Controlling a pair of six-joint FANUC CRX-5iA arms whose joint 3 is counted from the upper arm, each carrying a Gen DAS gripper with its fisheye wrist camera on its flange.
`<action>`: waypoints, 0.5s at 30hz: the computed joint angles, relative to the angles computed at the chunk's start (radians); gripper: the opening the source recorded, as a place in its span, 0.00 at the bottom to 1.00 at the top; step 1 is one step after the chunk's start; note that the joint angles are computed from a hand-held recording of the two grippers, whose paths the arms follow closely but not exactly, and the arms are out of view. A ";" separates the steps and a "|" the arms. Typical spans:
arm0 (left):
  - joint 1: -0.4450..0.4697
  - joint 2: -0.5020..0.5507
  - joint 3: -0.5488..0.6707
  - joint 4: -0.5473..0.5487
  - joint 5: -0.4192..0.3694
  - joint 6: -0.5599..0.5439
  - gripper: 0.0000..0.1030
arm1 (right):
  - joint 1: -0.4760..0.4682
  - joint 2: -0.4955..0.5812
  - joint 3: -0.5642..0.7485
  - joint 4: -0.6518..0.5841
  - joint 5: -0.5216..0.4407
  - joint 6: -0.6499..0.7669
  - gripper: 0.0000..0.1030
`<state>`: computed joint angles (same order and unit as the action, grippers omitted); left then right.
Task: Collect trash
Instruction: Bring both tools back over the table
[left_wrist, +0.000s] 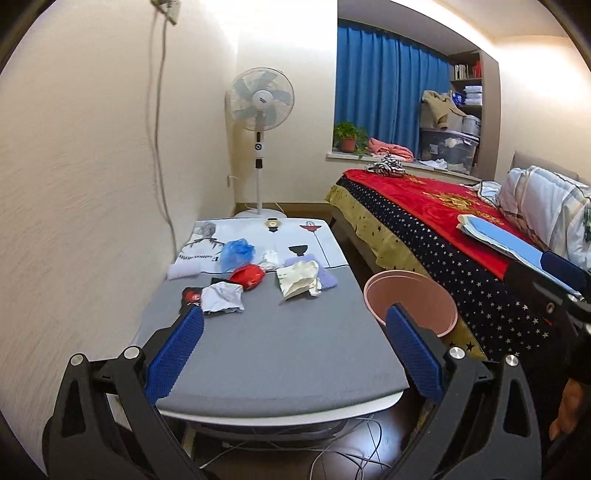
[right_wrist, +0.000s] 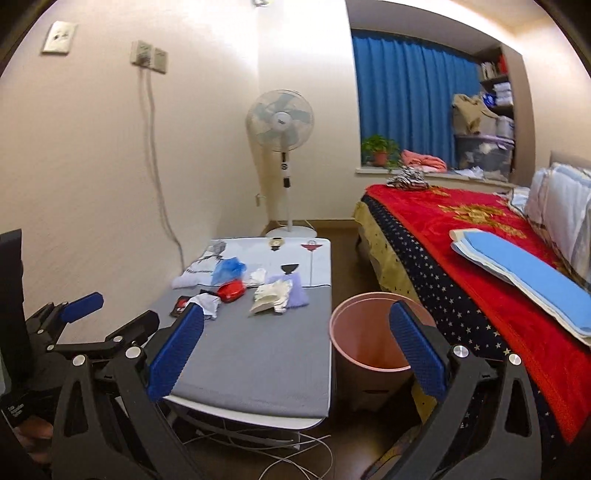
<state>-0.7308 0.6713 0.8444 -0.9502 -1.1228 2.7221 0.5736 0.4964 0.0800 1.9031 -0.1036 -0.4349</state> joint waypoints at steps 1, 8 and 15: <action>-0.008 -0.006 -0.011 -0.011 -0.006 0.014 0.93 | -0.003 -0.005 -0.005 0.041 0.004 -0.033 0.96; -0.038 -0.040 -0.054 -0.078 -0.036 0.070 0.93 | -0.012 -0.034 -0.020 0.205 0.026 -0.162 0.96; -0.040 -0.054 -0.074 -0.085 -0.047 0.098 0.93 | 0.004 -0.030 -0.021 0.138 0.016 -0.094 0.96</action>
<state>-0.7712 0.6174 0.7702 -1.0351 -1.1702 2.8202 0.5773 0.4660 0.0588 2.0409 -0.0880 -0.5291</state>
